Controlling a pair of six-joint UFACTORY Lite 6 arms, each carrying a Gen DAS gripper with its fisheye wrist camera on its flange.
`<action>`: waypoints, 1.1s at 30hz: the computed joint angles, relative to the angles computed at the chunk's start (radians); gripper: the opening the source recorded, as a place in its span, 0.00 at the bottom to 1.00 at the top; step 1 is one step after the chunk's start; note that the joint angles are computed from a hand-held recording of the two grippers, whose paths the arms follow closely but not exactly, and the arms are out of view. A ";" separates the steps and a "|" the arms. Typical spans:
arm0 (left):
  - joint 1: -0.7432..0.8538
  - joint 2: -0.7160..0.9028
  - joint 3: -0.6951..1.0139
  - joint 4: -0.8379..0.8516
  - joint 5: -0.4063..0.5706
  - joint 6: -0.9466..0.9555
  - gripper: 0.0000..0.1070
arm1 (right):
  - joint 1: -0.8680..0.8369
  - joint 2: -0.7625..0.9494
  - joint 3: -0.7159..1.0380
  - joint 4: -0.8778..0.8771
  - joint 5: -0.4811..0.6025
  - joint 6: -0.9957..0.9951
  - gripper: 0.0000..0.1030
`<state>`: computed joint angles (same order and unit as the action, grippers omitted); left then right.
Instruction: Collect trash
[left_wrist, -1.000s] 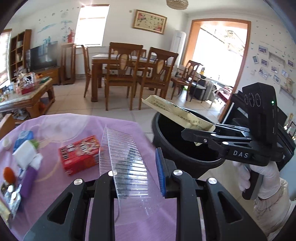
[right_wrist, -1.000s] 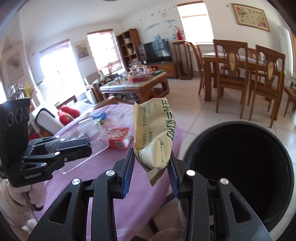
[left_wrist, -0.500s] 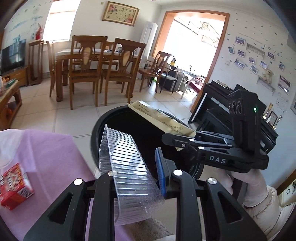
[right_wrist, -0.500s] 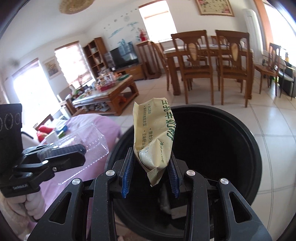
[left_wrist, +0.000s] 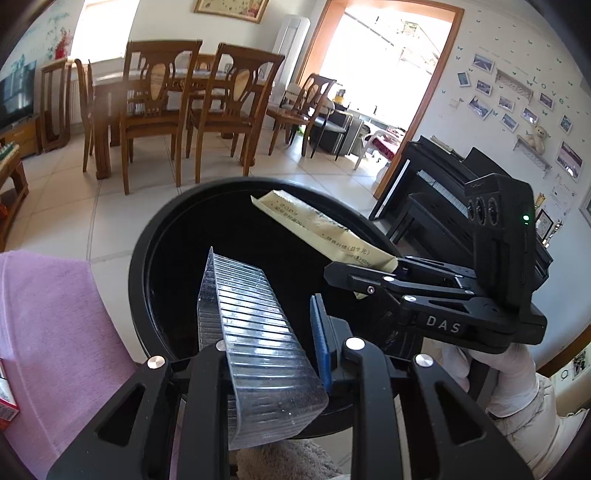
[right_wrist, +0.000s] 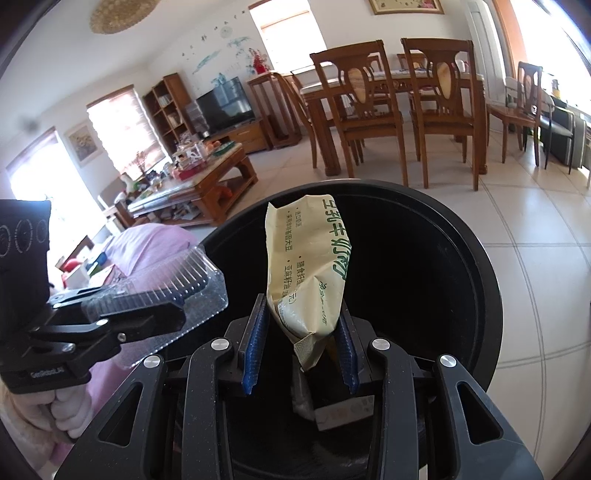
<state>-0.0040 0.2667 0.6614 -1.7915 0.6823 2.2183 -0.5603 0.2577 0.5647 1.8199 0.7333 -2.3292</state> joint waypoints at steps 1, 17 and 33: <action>0.001 0.005 0.007 0.012 0.001 -0.016 0.22 | 0.002 0.005 0.002 0.002 -0.001 -0.002 0.34; -0.047 0.056 0.080 0.020 -0.060 -0.064 0.22 | 0.088 0.001 -0.032 0.155 -0.047 -0.084 0.34; -0.060 0.107 0.154 0.104 -0.054 -0.188 0.22 | 0.143 0.031 -0.046 0.276 -0.048 -0.178 0.34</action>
